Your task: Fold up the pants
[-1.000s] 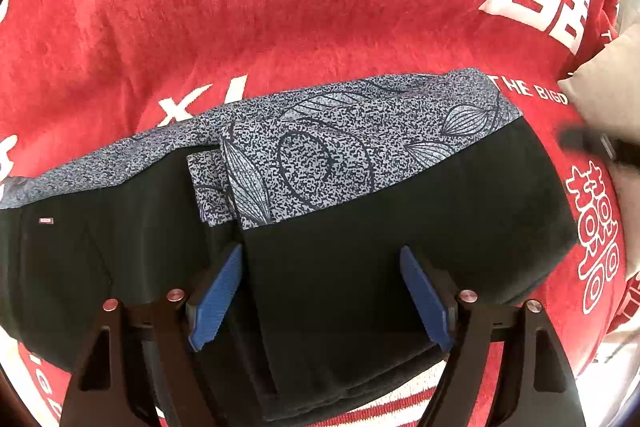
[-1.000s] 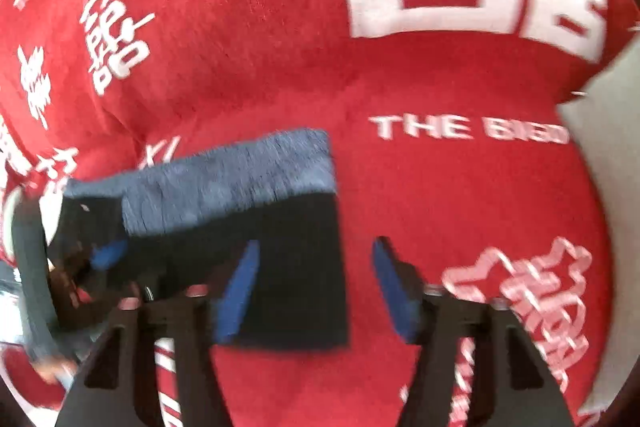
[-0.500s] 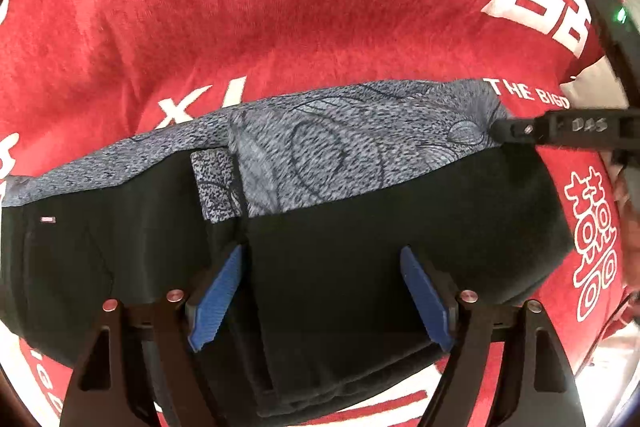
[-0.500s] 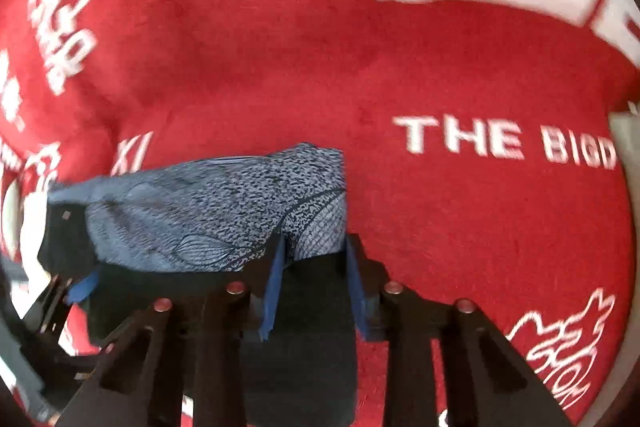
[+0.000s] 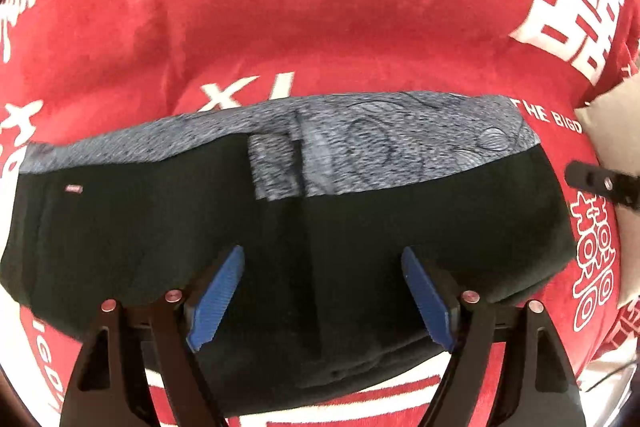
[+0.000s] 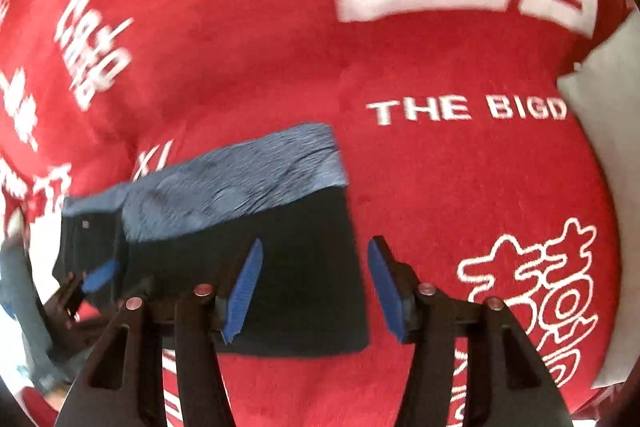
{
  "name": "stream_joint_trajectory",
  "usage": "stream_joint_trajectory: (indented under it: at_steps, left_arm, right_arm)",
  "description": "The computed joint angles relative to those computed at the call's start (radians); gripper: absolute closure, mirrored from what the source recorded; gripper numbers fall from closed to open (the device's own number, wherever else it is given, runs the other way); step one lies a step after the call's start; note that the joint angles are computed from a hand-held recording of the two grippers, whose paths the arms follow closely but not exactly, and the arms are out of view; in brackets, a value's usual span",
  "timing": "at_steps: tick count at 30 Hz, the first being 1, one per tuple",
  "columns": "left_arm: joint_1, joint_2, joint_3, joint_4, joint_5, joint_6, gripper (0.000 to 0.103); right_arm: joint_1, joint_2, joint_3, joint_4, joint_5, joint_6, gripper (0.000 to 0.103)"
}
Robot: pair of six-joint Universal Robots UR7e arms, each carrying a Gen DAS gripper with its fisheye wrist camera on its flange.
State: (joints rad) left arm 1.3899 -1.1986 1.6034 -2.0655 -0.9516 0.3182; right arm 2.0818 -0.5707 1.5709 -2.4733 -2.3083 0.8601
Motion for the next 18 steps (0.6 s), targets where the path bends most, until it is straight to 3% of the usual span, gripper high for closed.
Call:
stream_joint_trajectory:
  at_steps: [4,7,11,18]
  left_arm:
    - [0.025,-0.004,0.013,-0.006,-0.004,-0.021,0.013]
    - [0.036,0.001,-0.009,0.021,-0.029,-0.043,0.013]
    - [0.042,-0.004,-0.029,0.050,-0.034,-0.057,0.013]
    - [0.060,-0.033,-0.055,0.074,-0.045,-0.097,0.013]
  right_arm:
    - [0.024,0.071,-0.072,0.004,0.011,-0.048,0.044]
    - [0.021,0.136,-0.139,0.062,0.050,-0.087,0.043]
    - [0.038,0.224,-0.225,0.164,-0.030,-0.153,0.029]
    - [0.041,0.255,-0.288,0.253,-0.030,-0.093,0.020]
